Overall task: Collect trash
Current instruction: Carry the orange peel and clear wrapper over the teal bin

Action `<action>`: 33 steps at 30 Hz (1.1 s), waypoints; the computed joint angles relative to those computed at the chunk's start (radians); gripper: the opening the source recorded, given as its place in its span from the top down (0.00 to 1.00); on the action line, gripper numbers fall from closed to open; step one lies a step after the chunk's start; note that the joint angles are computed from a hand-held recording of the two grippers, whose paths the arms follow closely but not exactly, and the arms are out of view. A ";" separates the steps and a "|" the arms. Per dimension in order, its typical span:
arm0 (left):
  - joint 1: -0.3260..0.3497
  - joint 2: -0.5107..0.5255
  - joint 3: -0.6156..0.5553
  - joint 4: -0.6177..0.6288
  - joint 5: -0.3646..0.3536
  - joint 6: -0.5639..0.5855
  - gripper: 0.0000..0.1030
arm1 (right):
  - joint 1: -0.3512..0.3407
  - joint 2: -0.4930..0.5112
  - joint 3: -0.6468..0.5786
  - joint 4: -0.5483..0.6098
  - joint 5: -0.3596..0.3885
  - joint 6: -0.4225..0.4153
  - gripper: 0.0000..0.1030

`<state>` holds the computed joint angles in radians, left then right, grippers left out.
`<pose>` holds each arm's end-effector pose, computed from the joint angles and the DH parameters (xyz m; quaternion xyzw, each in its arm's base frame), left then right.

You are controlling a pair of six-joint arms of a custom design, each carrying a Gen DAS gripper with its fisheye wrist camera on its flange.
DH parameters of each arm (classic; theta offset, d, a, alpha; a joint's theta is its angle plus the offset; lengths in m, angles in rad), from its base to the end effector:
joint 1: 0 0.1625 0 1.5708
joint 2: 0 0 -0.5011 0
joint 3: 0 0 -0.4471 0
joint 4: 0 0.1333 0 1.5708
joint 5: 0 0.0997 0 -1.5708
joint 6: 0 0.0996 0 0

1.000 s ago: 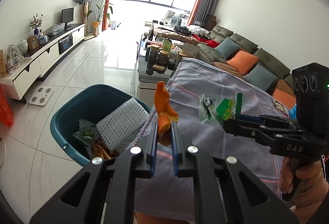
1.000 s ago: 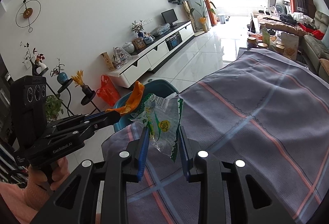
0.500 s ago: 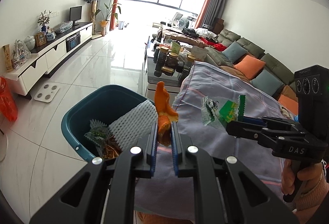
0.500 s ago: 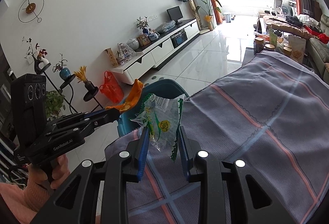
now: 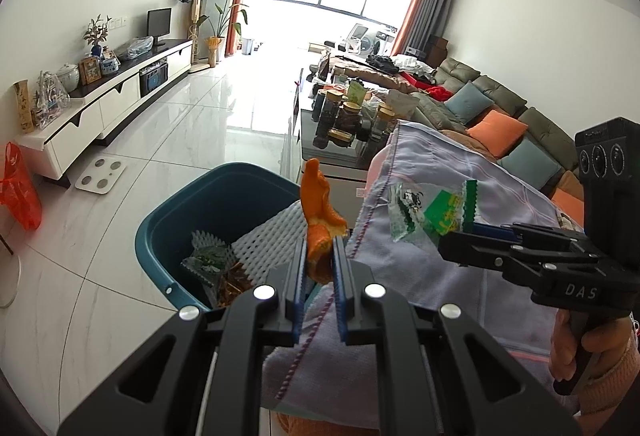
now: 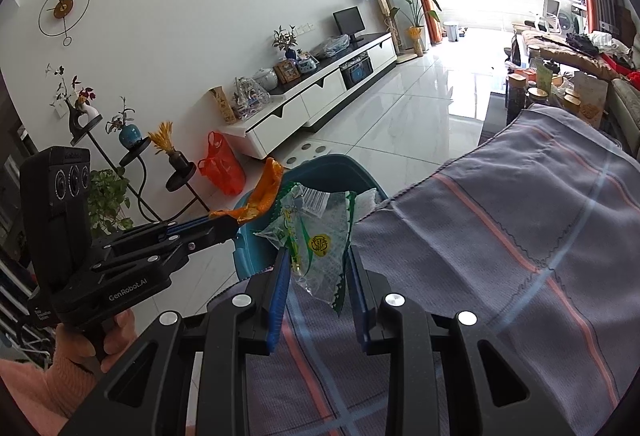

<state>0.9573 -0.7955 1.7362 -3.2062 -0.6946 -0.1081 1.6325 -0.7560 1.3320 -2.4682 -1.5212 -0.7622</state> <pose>-0.2496 -0.7190 0.1740 0.0731 0.8605 -0.4292 0.2644 0.1913 -0.8554 0.1999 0.3988 -0.9027 0.1586 0.0319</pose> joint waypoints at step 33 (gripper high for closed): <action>0.031 0.005 -0.021 0.029 0.040 -0.046 0.87 | 0.025 0.081 -0.100 0.069 -0.026 0.002 0.72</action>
